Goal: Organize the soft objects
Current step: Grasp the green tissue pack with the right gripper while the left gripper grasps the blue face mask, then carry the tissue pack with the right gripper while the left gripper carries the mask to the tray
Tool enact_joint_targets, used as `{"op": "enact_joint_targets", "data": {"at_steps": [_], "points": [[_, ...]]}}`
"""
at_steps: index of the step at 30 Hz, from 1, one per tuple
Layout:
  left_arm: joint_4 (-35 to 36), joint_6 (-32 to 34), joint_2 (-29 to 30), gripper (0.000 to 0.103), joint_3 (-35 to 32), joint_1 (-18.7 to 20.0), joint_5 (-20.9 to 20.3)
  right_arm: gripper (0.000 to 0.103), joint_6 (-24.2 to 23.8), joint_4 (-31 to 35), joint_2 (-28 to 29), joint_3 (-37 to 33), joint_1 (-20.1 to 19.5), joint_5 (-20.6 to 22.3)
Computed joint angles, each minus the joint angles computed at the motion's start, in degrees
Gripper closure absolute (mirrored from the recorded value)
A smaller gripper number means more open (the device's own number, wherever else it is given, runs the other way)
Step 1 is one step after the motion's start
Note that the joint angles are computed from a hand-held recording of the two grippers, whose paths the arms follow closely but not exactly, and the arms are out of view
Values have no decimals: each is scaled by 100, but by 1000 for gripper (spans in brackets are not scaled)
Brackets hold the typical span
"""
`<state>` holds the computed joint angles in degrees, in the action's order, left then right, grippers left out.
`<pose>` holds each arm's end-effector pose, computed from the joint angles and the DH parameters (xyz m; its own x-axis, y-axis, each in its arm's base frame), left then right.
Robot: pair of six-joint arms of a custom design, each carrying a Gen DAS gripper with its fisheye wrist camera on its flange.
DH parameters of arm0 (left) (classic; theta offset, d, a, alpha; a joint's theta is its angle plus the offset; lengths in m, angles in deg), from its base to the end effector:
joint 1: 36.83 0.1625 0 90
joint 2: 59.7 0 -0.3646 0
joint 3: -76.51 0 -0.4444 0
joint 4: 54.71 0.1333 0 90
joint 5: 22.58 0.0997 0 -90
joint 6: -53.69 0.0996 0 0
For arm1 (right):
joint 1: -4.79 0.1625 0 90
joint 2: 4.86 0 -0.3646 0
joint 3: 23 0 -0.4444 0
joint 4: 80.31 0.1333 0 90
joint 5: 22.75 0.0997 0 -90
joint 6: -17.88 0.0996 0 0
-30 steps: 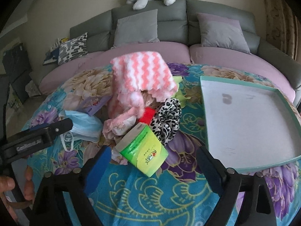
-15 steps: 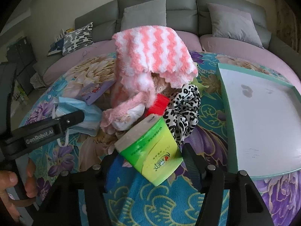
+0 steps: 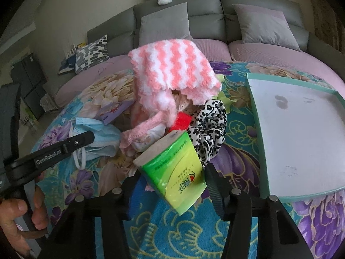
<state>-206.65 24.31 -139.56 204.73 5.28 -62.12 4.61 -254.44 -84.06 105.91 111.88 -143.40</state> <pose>-0.2087 -0.4719 0.1511 -0.8428 -0.0140 -0.5380 0.3530 0.7401 -0.5724 0.2218 -0.4406 0.1673 -0.8271 -0.1590 0.5391 -0.4441 0.7726 -0.4536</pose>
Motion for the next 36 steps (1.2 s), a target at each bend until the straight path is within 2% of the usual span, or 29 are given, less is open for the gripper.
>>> {"op": "enact_joint_targets", "data": {"at_steps": [4, 11, 16, 21, 25, 32, 36], "points": [[39, -60, -136, 97, 67, -126, 45, 47, 114, 0, -161, 88, 27, 40], [148, -56, -433, 97, 176, -564, 402, 47, 176, -181, -449, 190, 206, 51], [-195, 439, -371, 97, -6, -851, 538, 47, 175, -373, -506, 50, 325, -67], [-891, 1187, 181, 97, -493, -971, 427, 47, 58, -619, -475, -236, 345, -293], [-1291, 1674, 770, 97, -1018, -959, 52, 47, 30, -849, -545, -416, 243, -440], [-1463, 2138, 1924, 97, -1961, -895, -629, 47, -48, -1233, -625, -702, -24, -834], [-1395, 2210, 2466, 97, -2385, -886, -820, 47, 58, -1246, -786, -743, -281, -911]]}}
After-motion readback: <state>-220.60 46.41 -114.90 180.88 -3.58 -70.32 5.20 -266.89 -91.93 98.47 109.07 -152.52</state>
